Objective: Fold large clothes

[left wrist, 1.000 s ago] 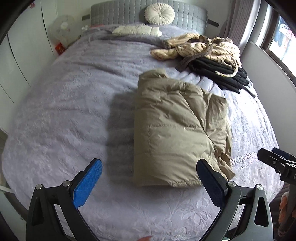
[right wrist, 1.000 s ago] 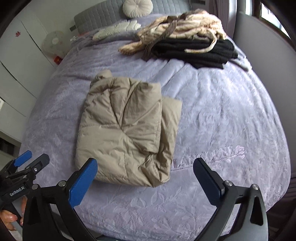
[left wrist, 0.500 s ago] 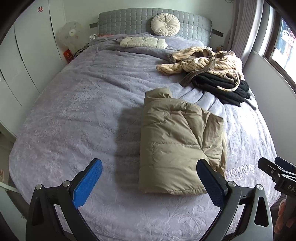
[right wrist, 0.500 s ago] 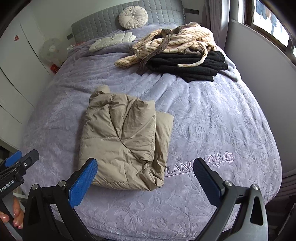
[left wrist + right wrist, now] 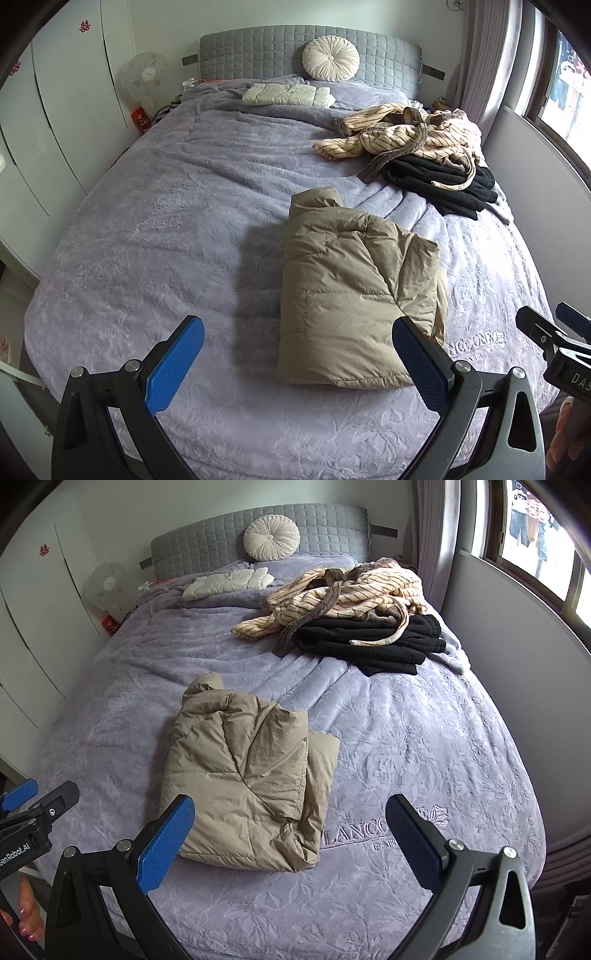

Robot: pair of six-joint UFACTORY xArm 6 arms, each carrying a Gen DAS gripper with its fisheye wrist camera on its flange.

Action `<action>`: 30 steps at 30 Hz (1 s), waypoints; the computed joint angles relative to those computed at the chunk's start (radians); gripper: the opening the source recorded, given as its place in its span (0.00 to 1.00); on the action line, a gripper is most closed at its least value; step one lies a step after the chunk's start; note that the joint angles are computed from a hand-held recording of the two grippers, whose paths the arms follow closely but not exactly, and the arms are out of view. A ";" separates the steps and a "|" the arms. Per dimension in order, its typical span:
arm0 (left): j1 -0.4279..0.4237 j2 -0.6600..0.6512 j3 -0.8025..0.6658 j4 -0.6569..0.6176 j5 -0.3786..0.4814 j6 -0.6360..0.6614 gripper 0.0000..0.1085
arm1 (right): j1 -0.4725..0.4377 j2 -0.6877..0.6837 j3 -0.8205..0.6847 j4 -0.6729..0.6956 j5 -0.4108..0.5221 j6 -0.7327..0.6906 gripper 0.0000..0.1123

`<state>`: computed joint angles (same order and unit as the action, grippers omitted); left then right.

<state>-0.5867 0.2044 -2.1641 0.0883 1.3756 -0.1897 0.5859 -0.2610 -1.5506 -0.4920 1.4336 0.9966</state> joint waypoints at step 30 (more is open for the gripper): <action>0.011 0.030 -0.049 -0.019 0.040 -0.001 0.94 | 0.007 0.002 -0.009 0.007 0.012 0.016 0.91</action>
